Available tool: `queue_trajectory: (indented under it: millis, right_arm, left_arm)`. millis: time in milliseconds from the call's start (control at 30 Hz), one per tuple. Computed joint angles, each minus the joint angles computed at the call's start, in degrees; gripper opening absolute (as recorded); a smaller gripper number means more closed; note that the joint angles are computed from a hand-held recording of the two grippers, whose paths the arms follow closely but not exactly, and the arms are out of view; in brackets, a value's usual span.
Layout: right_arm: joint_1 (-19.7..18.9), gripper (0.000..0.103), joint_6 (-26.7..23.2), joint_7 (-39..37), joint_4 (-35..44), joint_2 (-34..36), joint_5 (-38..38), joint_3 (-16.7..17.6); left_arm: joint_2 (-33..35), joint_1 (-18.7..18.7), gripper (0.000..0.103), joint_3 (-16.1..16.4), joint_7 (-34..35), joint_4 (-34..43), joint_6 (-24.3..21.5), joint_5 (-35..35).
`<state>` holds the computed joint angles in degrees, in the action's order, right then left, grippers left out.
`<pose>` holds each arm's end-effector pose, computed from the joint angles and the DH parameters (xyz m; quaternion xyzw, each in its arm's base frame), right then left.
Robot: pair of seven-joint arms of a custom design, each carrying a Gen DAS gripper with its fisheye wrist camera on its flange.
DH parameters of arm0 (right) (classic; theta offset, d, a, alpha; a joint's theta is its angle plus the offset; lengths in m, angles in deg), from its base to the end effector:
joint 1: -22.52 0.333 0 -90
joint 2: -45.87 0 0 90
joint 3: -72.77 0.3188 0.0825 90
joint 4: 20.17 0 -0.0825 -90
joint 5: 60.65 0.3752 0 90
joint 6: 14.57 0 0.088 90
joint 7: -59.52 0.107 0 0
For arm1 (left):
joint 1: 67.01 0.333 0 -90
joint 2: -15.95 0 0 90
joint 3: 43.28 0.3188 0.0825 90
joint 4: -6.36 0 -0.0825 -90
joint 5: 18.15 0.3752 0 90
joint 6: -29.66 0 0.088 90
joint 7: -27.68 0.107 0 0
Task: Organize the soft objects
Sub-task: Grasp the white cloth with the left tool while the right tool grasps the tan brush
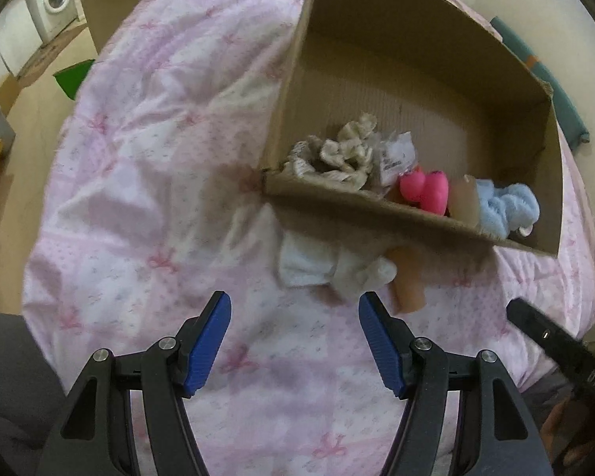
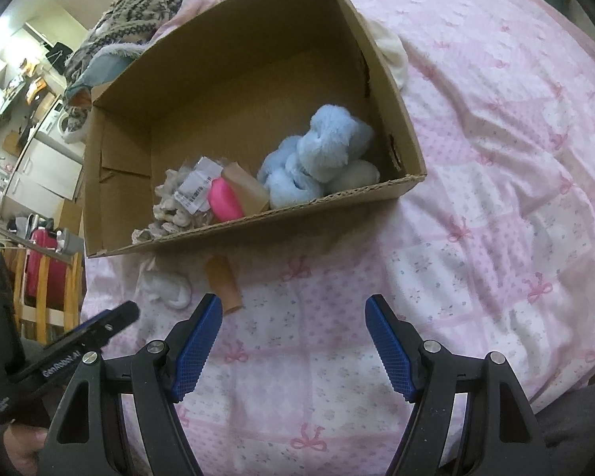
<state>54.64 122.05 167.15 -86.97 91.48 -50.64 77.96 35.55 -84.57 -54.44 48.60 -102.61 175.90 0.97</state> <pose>0.6399 0.4598 0.3706 -0.7532 0.6153 0.0328 0.2301 0.5680 -0.3059 0.3645 -0.8406 0.5116 -0.1630 0.0710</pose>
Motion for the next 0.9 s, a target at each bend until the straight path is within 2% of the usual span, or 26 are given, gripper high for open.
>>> queue_trajectory:
  millis: [100, 200, 367, 433, 467, 500, 633, 767, 900]
  right_arm:
    - [-0.2, 0.079, -0.6, -0.2, 0.5, 0.4, 0.4, 0.3]
    - [-0.1, 0.079, -1.1, -0.5, 0.9, 0.6, 0.5, 0.3]
    - [0.0, 0.079, -2.3, -0.8, 1.7, 1.0, 0.4, 0.2]
    - [0.0, 0.079, -2.6, -0.7, 1.7, 1.0, 0.3, 0.1]
    - [0.0, 0.079, -2.7, -0.8, 1.8, 1.1, 0.3, 0.2]
    - [0.0, 0.079, -2.8, -0.9, 2.0, 1.2, 0.3, 0.2]
    - [0.2, 0.079, -3.0, -1.4, 2.6, 1.5, 0.1, 0.2]
    - [-1.1, 0.079, -1.9, -4.2, 2.0, 1.3, 2.5, 2.2]
    - [-0.7, 0.079, -5.4, -7.0, 5.8, 3.3, 3.7, 3.2]
  left_arm:
    - [2.5, -0.2, 0.064, -0.2, 2.8, 3.2, 0.6, 0.7]
    - [6.1, -0.5, 0.064, -0.5, 5.8, 7.7, -2.0, -0.2]
    - [9.6, -1.5, 0.063, 0.7, 6.0, 11.6, -4.7, -0.3]
    - [10.4, -1.7, 0.045, 1.1, 5.8, 12.4, -5.6, -0.1]
    - [10.5, -1.2, 0.027, 0.7, 6.4, 12.3, -5.0, -0.8]
    - [10.5, -0.3, 0.022, -0.1, 7.4, 11.6, -3.7, -2.3]
    - [8.5, -2.2, 0.02, 1.5, 6.1, 10.6, -5.4, 0.6]
    - [4.2, -2.3, 0.02, 0.7, 4.7, 7.3, -7.0, 0.9]
    - [-1.5, -2.1, 0.02, 0.4, 3.2, 2.5, -8.0, 2.0]
